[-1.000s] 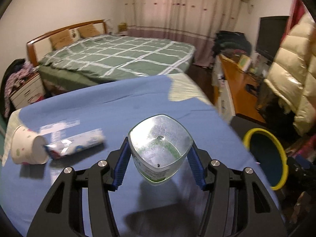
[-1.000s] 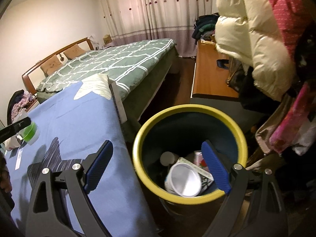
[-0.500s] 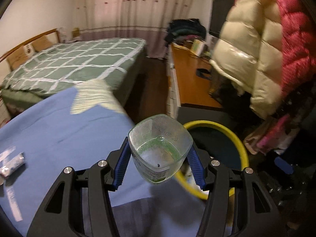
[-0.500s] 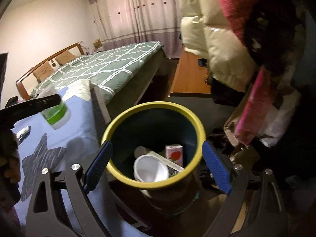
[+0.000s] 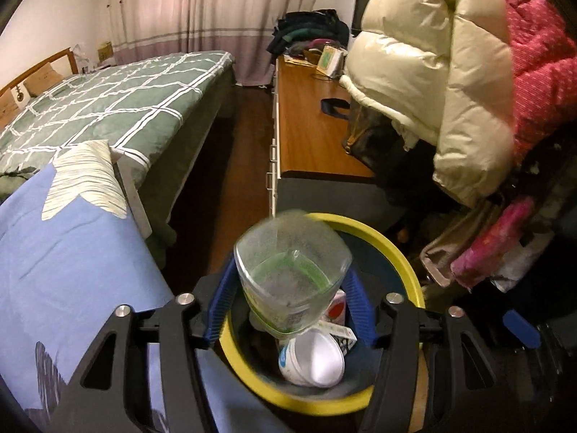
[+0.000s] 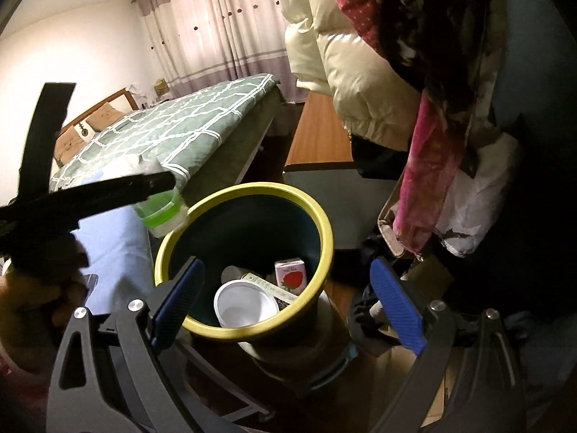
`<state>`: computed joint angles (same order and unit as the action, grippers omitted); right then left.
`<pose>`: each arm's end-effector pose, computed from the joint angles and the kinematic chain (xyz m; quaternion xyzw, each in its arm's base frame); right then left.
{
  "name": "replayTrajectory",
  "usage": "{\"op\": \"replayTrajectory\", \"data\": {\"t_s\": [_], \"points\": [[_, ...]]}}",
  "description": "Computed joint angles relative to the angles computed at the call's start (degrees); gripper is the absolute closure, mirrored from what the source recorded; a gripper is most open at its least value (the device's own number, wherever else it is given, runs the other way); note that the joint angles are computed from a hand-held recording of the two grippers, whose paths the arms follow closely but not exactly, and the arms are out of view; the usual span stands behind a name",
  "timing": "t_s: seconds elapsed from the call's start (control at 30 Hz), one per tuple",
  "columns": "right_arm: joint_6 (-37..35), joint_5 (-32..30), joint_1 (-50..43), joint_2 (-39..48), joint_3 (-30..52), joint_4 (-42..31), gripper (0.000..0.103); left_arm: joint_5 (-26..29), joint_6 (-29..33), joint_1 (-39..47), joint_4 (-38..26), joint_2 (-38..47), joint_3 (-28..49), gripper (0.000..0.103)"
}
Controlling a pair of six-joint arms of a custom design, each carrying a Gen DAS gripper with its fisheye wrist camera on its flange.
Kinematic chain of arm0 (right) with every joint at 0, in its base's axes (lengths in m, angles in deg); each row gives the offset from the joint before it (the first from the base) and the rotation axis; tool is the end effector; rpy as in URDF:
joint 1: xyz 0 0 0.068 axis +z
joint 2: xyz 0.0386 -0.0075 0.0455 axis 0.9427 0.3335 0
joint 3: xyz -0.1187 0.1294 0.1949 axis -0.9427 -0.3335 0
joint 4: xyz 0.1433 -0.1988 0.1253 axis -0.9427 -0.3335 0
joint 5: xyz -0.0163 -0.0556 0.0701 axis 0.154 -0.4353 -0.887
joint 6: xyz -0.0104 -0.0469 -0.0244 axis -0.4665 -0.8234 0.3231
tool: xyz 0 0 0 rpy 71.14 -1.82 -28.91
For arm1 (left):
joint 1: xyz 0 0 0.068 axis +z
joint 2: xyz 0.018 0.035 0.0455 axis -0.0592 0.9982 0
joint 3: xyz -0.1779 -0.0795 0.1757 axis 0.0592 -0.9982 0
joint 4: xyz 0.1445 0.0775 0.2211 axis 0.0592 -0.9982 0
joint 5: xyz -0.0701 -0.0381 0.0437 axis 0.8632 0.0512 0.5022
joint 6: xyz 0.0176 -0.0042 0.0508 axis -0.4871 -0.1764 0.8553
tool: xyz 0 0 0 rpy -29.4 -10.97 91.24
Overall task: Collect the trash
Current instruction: 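Carry the clear cup over the yellow bin and open the left tool, then move the right tool to the toothpaste tube and grasp it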
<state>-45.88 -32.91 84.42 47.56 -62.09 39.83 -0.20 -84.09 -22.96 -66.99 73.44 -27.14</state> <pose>0.1709 0.0342 0.0274 0.1374 0.8998 0.0408 0.4122 0.3756 -0.1390 0.0709 0.1724 0.9136 -0.1319 0.3438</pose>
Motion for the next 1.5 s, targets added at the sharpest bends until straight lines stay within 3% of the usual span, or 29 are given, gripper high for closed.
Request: {"op": "replayTrajectory", "data": {"t_s": [0.07,0.4,0.6,0.77,0.87,1.1,1.33,1.5], "points": [[-0.2,-0.2,0.0,-0.6,0.2,-0.8,0.014,-1.2,-0.8,0.4,3.0,-0.8,-1.4,0.02],[1.8,2.1,6.4,1.4,3.9,-3.9,0.014,3.1,2.4,11.9,9.5,-16.7,-17.5,0.013],[3.2,4.2,12.5,2.3,8.2,-8.5,0.014,10.4,5.8,28.8,11.4,-27.4,-28.3,0.01],[4.0,5.3,18.2,3.1,13.3,-13.2,0.014,17.6,12.2,49.5,12.1,-31.9,-32.6,0.008],[4.0,5.6,21.9,4.1,17.2,-16.2,0.014,19.6,15.8,60.8,14.2,-28.7,-31.3,0.007],[2.7,5.1,30.3,9.8,31.2,-24.8,0.014,21.6,18.0,80.3,14.5,-10.9,-16.7,0.006],[-3.6,0.3,36.7,20.9,52.8,-35.3,0.014,17.5,18.1,87.8,15.0,-0.4,-6.8,0.006],[-8.8,-4.0,39.6,30.6,70.6,-43.9,0.014,14.8,15.8,89.3,15.3,1.3,-5.7,0.006]]}}
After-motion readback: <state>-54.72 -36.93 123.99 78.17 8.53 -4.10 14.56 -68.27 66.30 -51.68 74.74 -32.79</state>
